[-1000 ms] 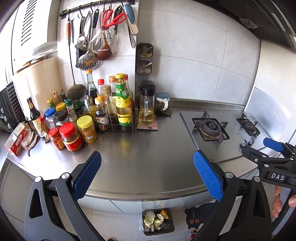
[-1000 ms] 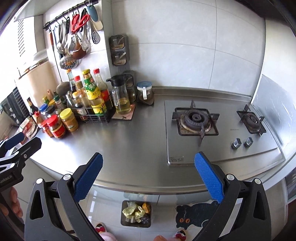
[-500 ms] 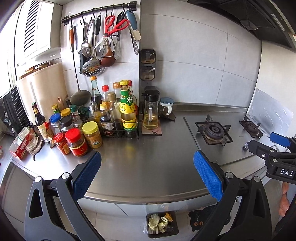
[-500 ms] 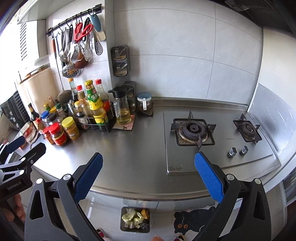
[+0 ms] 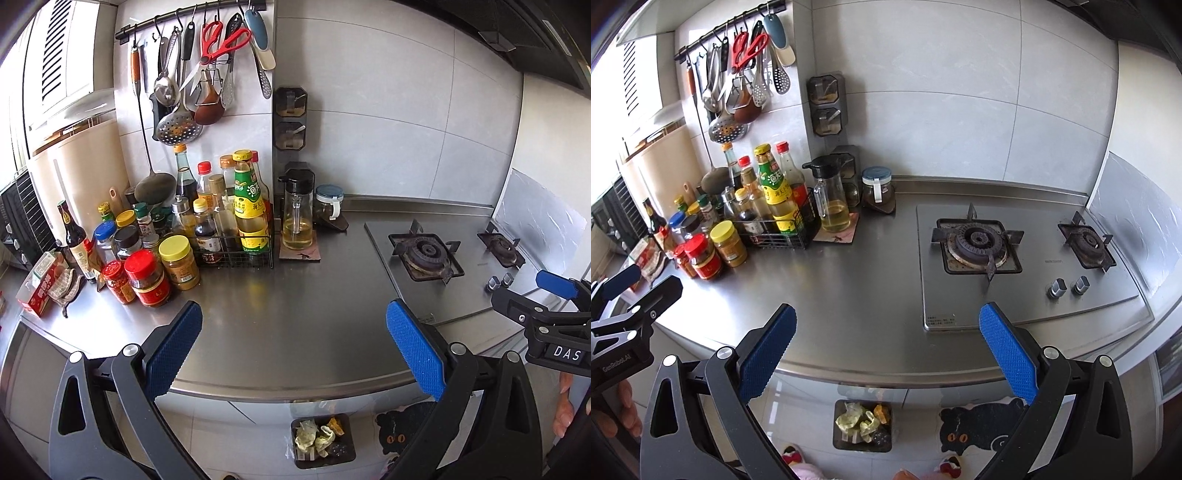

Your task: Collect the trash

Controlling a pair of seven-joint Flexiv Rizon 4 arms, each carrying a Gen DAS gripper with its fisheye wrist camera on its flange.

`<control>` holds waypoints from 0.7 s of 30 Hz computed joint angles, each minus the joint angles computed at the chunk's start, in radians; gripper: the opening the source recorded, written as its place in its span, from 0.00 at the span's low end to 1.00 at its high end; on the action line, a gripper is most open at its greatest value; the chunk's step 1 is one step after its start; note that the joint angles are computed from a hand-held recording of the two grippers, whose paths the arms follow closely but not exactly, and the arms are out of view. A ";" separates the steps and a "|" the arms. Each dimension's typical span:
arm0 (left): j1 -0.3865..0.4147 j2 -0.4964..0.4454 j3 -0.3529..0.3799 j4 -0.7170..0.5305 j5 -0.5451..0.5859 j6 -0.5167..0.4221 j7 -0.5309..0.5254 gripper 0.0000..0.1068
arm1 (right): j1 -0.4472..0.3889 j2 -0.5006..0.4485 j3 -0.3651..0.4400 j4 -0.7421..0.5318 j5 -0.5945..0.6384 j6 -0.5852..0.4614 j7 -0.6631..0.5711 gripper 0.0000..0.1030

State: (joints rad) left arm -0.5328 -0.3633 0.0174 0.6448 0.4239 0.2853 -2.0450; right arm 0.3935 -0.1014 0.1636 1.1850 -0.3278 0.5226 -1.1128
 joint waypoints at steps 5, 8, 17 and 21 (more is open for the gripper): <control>-0.003 -0.012 -0.003 -0.012 -0.004 -0.006 0.015 0.89 | -0.002 -0.004 -0.002 0.002 0.002 -0.002 0.001 0.97; -0.004 -0.014 0.000 -0.012 -0.009 -0.009 0.011 0.89 | -0.001 -0.010 -0.003 -0.004 0.003 -0.006 -0.006 0.97; 0.001 -0.015 0.002 -0.006 -0.016 -0.004 0.004 0.89 | 0.003 -0.025 -0.006 -0.018 0.009 -0.009 -0.018 0.97; 0.002 -0.018 0.001 -0.011 -0.017 -0.010 0.006 0.89 | 0.004 -0.030 -0.008 -0.024 0.013 -0.012 -0.017 0.97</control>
